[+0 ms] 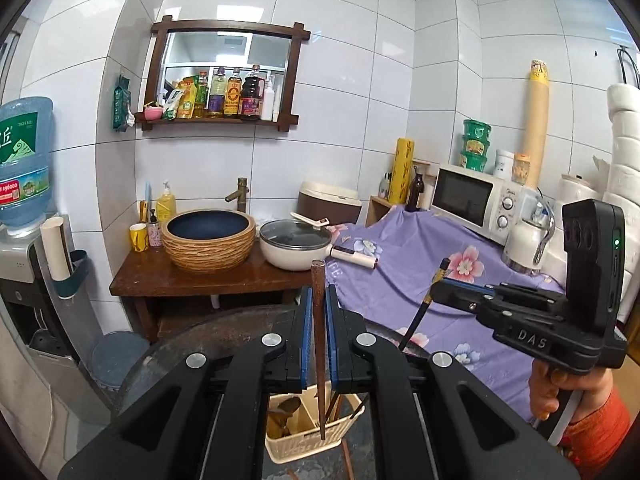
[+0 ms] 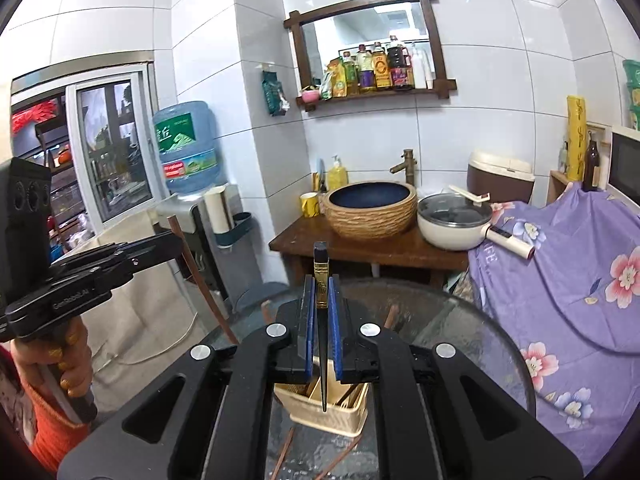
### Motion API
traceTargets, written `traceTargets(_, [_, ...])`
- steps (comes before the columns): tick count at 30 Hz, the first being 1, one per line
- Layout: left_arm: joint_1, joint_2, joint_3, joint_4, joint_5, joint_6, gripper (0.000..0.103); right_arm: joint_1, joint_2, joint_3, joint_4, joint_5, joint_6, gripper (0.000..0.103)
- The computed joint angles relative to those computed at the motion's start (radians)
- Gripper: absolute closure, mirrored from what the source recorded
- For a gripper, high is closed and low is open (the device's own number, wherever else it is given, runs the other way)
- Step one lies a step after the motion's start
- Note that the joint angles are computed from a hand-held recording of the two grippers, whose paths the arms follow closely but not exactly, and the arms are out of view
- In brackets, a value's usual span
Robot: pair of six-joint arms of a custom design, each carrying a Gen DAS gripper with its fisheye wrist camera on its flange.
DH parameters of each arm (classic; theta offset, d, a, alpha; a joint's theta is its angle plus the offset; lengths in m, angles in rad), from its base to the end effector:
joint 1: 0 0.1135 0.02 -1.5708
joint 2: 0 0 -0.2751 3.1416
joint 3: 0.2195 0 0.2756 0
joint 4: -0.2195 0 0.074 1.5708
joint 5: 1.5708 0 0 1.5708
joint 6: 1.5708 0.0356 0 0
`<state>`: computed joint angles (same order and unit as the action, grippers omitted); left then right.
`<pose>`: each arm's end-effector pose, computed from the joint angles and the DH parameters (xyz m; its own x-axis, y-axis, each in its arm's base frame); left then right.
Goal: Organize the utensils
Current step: 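Lift both chopsticks upright and carry them above the basket, then insert both chopsticks into the basket and open both tools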
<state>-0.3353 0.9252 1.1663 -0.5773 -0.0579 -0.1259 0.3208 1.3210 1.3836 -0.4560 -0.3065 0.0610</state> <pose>0.1940 -0.0654 0.4196 -0.3438 -0.0129 -0.9389 0.2356 0.9667 -0.0996 0.2969 0.1100 0.4154 -0.3975 -0.0708 -0.9148 -0.5418 0.8227 0.1718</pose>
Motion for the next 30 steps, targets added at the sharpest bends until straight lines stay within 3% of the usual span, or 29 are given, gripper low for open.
traceTargets(7, [0.038,0.075,-0.025,0.076,0.014,-0.007,0.096,-0.003,0.088,0.033,0.031,0.031,0.012,0.096])
traceTargets(19, [0.052,0.149,-0.155,0.186,0.005,0.002,0.096,0.009,0.158,-0.103,0.174,0.058,0.025,0.095])
traceTargets(30, [0.060,0.194,-0.258,0.243,0.031,0.002,0.096,0.029,0.187,-0.168,0.223,0.087,0.017,0.095])
